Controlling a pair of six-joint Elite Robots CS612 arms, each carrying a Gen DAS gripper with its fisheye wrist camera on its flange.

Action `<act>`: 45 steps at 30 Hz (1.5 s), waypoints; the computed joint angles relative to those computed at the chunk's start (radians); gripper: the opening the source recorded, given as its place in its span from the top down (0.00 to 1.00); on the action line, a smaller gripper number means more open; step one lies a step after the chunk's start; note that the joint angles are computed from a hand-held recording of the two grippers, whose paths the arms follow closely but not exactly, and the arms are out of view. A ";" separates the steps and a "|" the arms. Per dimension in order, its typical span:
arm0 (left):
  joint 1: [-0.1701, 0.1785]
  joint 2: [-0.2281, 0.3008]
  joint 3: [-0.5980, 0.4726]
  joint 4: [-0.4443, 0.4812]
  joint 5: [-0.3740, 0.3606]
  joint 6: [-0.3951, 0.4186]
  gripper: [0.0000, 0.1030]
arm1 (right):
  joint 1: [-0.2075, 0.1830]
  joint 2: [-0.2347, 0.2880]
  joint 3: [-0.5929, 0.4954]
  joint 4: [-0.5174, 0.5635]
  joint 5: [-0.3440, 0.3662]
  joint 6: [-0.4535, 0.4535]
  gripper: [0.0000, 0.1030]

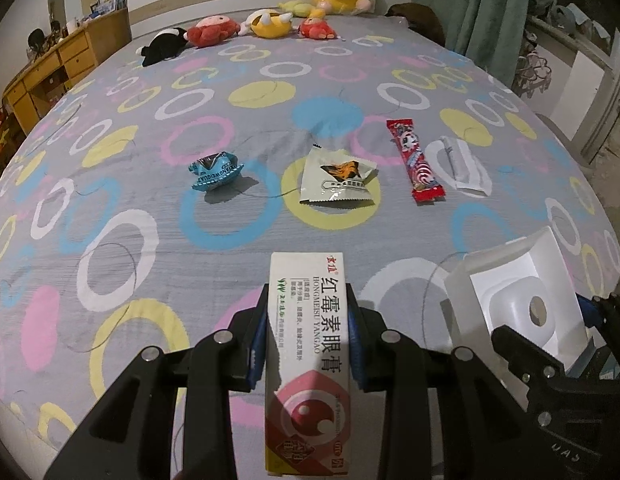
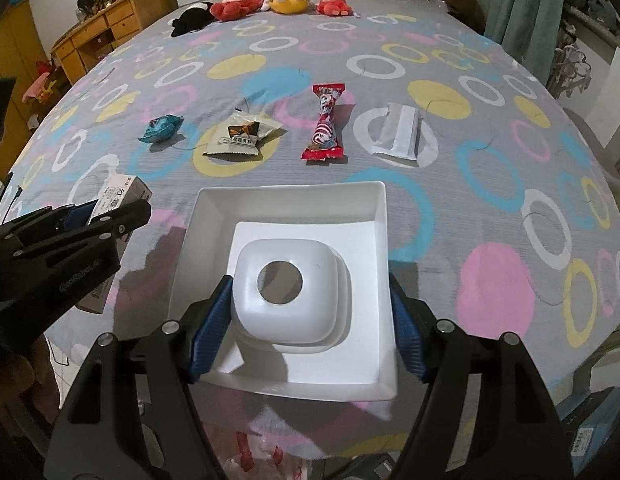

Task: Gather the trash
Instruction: 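Lift the medicine box and white tray and carry them toward the trash bag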

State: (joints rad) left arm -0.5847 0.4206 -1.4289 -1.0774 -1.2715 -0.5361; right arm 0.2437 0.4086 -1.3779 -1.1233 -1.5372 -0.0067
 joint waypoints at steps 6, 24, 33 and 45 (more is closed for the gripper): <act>-0.012 0.007 -0.042 0.020 -0.002 0.020 0.68 | 0.004 0.003 -0.040 0.014 -0.001 0.000 0.31; -0.040 0.026 -0.156 0.099 -0.012 0.018 0.68 | 0.013 0.016 -0.156 0.071 0.013 -0.005 0.31; -0.057 0.044 -0.209 0.156 -0.009 -0.012 0.68 | 0.015 0.039 -0.235 0.126 0.035 -0.006 0.31; -0.093 0.087 -0.321 0.273 -0.015 -0.075 0.68 | 0.033 0.078 -0.347 0.214 0.052 -0.019 0.31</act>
State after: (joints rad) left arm -0.6773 0.5079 -1.7498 -0.8040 -1.2867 -0.6111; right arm 0.2763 0.4862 -1.7249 -0.9090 -1.4850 -0.0255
